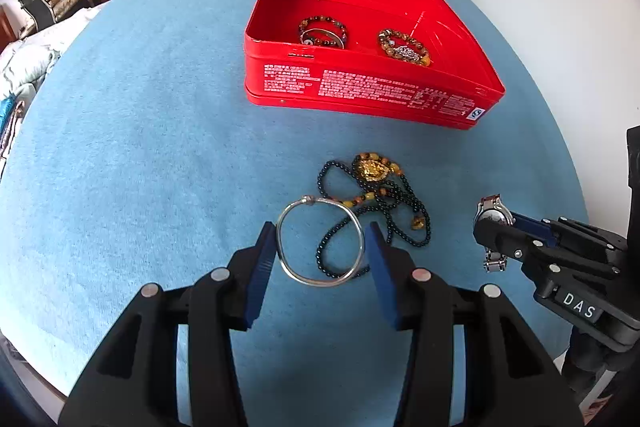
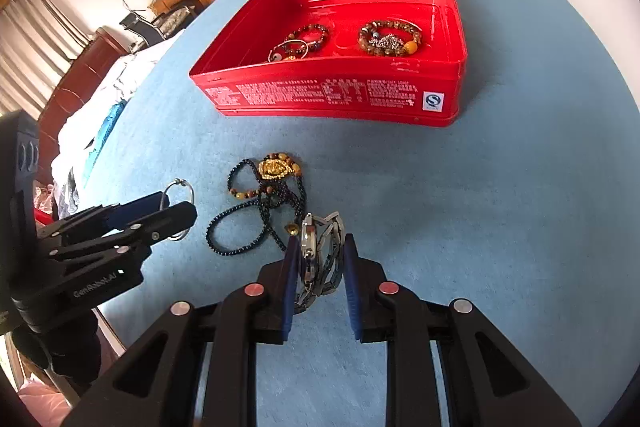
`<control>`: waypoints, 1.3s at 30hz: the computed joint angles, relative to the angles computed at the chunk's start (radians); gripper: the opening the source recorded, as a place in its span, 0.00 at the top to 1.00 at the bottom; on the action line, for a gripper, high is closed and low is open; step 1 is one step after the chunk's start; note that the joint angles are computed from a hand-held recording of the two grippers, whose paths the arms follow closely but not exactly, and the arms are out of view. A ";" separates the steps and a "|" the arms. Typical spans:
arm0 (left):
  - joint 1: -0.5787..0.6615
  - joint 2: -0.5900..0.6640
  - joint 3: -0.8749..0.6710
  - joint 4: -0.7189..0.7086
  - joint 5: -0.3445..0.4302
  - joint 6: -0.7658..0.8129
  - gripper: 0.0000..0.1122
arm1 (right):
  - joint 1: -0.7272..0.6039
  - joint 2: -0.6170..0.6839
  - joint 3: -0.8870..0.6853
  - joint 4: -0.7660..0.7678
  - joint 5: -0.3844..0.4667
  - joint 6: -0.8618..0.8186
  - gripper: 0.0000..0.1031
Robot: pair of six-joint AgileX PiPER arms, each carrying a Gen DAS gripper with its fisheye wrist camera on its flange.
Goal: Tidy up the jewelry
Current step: 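Carry the bangle and wristwatch into the red tin and open both grippers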
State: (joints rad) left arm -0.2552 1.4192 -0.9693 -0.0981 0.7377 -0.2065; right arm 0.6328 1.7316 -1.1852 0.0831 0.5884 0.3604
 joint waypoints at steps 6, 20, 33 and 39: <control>0.024 0.009 -0.006 -0.018 0.001 0.044 0.60 | 0.000 0.015 -0.028 -0.007 0.014 0.004 0.79; 0.020 0.046 -0.139 0.009 0.035 0.066 0.60 | -0.042 0.006 -0.120 0.007 0.039 -0.035 0.79; 0.056 0.262 -0.553 0.029 0.115 0.071 0.60 | -0.135 0.188 -0.527 -0.003 0.197 -0.062 0.79; 0.073 0.535 -0.864 0.018 0.248 0.080 0.60 | -0.184 0.450 -0.897 0.030 0.375 -0.091 0.79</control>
